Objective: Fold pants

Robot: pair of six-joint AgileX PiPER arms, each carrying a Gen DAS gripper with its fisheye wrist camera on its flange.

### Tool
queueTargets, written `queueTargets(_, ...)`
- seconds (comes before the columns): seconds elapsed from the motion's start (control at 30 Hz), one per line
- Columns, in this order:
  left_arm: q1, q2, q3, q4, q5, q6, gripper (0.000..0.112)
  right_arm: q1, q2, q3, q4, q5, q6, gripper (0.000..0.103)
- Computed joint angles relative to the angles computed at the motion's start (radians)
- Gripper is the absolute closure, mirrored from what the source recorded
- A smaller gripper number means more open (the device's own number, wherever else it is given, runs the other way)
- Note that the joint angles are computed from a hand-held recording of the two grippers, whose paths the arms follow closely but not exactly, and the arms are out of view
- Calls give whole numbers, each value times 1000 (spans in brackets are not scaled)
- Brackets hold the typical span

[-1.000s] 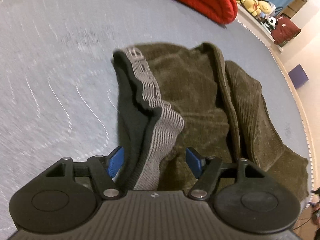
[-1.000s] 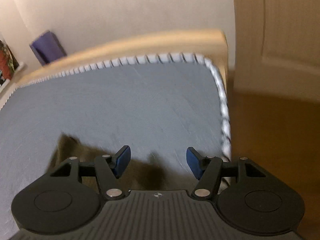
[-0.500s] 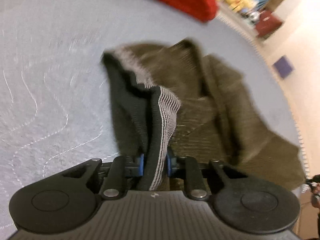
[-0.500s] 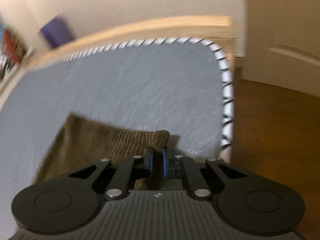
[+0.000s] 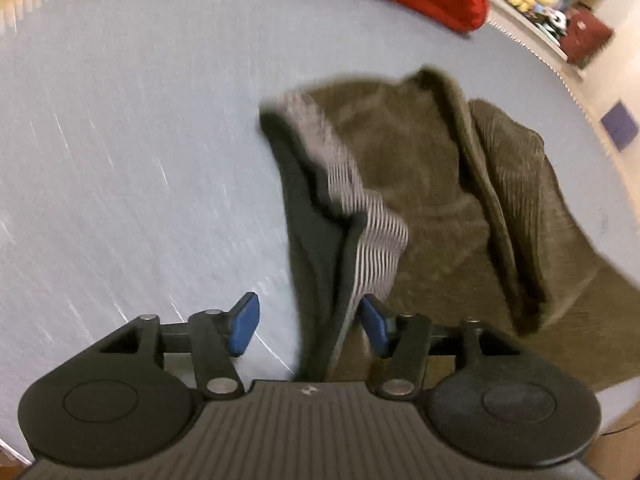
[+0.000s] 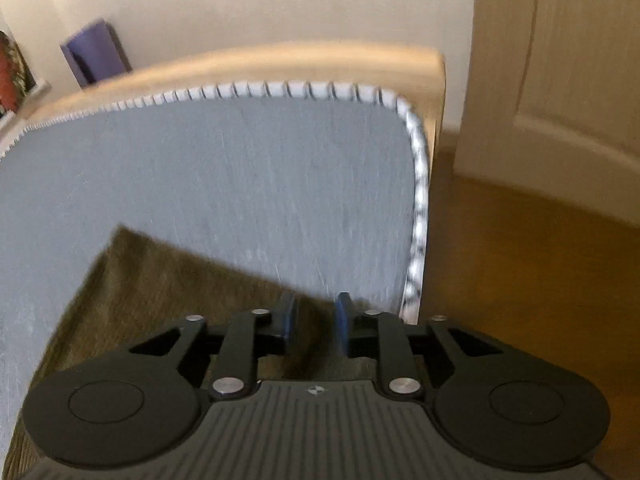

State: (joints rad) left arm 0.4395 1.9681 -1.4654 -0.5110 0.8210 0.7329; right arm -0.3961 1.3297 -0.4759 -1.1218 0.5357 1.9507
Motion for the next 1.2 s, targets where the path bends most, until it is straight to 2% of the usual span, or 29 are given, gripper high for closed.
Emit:
queueTargets(0.03, -7, -43, 48, -26, -59, 50, 50, 36, -15, 5, -57, 27, 37, 75)
queueTargets(0.1, 5, -88, 95, -148, -82, 198, 52, 89, -42, 13, -127, 34, 57, 74)
queueTargets(0.13, 15, -100, 108, -209, -58, 272, 57, 94, -56, 23, -168, -10, 64, 74)
queueTargets(0.17, 20, -102, 112, -255, -31, 331, 63, 82, -72, 35, -213, -93, 57, 74)
queueTargets(0.23, 21, -91, 109, -288, 20, 395, 84, 74, -80, 51, -322, -258, 44, 74)
queueTargets(0.3, -1, -46, 84, -263, 33, 390, 99, 115, -67, 52, -430, -374, 20, 74)
queueTargets(0.33, -28, -24, 72, -201, -7, 344, 99, 157, -59, 52, -520, -412, 45, 74)
queueTargets(0.37, -60, 2, 62, -101, -65, 269, 106, 214, -50, 49, -570, -426, 42, 74)
queueTargets(0.4, -72, 35, 40, -34, -85, 214, 110, 272, -44, 45, -580, -430, 8, 74)
queueTargets(0.43, -80, 64, 0, -7, -65, 158, 110, 336, -32, 38, -575, -433, -39, 74)
queueTargets(0.53, -40, 79, -77, -84, 34, 135, 108, 545, 14, 11, -464, -401, -234, 73)
queueTargets(0.57, -18, 78, -99, -143, 62, 154, 104, 622, 31, -6, -406, -385, -313, 73)
queueTargets(0.63, 10, 81, -129, -228, 63, 164, 74, 742, 61, -37, -363, -363, -394, 69)
queueTargets(0.73, 3, 154, -234, -206, 58, 7, 60, 922, 107, -89, -300, -341, -479, 61)
queueTargets(0.87, -21, 309, -427, -135, 97, -233, 60, 1055, 154, -169, -18, -350, -816, 59)
queueTargets(0.97, -32, 422, -583, -118, 119, -322, 59, 1128, 208, -224, 162, -352, -1034, 54)
queueTargets(1.03, -46, 501, -691, -104, 133, -371, 54, 1156, 234, -244, 270, -345, -1170, 53)
queueTargets(1.1, -45, 585, -822, -96, 181, -413, 54, 1175, 256, -257, 397, -349, -1314, 53)
queueTargets(1.13, -47, 610, -856, -99, 188, -411, 59, 1183, 271, -265, 437, -347, -1362, 53)
queueTargets(1.2, -72, 625, -858, -84, 114, -360, 76, 1212, 314, -291, 396, -331, -1339, 53)
